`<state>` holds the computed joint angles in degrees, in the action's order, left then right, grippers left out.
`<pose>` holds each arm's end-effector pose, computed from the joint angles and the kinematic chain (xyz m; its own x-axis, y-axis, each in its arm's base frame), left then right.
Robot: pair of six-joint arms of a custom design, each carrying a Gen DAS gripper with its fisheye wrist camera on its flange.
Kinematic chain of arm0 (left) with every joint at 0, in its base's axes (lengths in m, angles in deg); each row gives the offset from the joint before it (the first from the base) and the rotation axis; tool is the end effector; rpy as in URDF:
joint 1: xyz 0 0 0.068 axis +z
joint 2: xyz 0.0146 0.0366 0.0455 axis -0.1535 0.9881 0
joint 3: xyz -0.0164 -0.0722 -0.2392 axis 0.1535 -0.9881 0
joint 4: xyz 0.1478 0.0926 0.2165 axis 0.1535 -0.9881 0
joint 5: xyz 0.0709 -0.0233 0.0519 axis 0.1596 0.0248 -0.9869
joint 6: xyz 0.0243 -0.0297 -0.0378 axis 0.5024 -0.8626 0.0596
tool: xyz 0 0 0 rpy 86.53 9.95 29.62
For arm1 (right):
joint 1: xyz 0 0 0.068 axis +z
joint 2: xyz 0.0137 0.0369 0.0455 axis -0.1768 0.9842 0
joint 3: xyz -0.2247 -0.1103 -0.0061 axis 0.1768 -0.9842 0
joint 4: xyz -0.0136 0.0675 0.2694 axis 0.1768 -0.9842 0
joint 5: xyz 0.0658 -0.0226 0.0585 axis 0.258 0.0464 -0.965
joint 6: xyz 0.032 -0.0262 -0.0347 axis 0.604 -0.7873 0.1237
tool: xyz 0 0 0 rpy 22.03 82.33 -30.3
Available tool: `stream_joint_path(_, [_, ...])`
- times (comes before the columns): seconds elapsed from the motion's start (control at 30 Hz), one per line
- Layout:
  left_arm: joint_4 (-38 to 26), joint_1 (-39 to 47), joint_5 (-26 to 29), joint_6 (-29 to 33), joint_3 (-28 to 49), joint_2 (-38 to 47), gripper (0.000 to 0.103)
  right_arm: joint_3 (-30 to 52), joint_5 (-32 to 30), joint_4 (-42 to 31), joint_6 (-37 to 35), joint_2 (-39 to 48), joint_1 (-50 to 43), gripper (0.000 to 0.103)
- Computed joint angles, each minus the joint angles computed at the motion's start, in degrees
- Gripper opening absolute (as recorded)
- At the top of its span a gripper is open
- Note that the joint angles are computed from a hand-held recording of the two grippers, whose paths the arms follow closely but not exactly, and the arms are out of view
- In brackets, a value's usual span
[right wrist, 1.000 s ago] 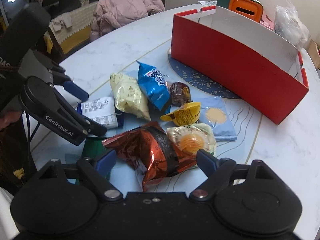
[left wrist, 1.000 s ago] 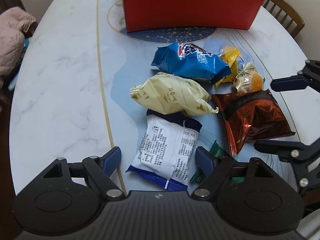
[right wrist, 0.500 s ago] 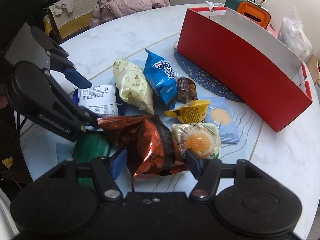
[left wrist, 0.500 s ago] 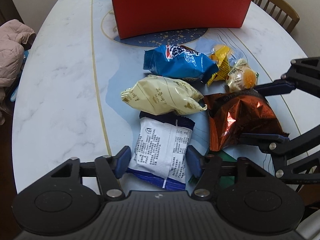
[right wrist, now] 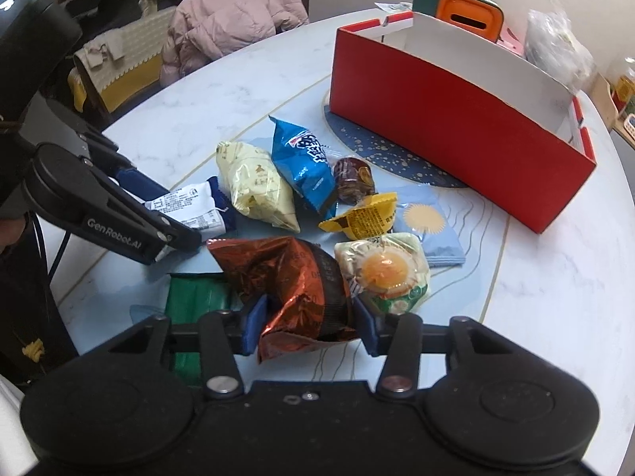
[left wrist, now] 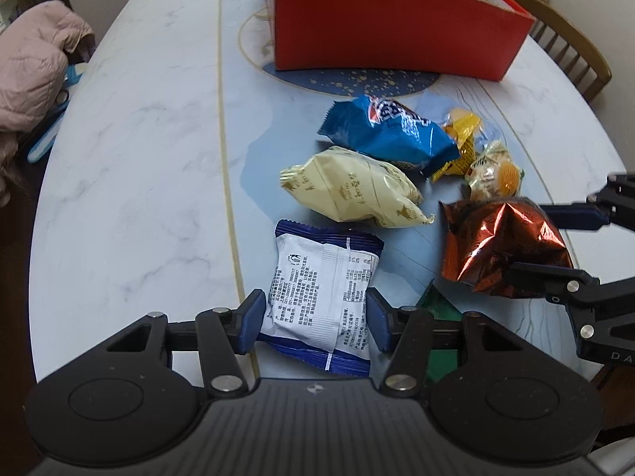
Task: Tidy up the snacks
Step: 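Grasp the white-and-blue biscuit with the left gripper while the right grasps the copper foil bag, then carry both packets into the red box and open both grippers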
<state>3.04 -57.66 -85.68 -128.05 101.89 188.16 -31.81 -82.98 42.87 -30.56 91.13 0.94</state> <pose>0.2301 -0.2470 0.0968 -0.9027 -0.1794 -0.3911 -0.1635 0.9838 -0.0739 0.2831 0.0688 0.1119 -0.4518 -0.7142 -0.5346 -0.8330 0.5522 -0.0336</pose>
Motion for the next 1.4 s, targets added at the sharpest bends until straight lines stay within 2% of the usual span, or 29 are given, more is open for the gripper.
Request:
stream_joint_path(0.43, [-0.30, -1.50, -0.95, -5.09, -4.99, -7.72, 0.053, -1.19, -1.55, -2.07, 2.52, -4.32, -1.90, 0.041])
stream_joint_path(0.77, [-4.35, -2.24, -3.45, -6.72, -5.24, -13.50, 0.053, -0.33, -3.48, -5.24, 4.44, -9.57, -3.05, 0.041])
stream_joint_path(1.07, [-6.60, 0.29, -6.47, 0.56, -0.12, -15.98, 0.053, 3.37, -4.29, -5.14, 9.26, -10.66, -3.59, 0.041])
stream_joint_path(1.4, [-6.30, 4.93, -8.09, 12.64, 10.82, -12.02, 0.053, 11.12, -3.01, -1.56, 15.78, -6.39, -3.55, 0.041])
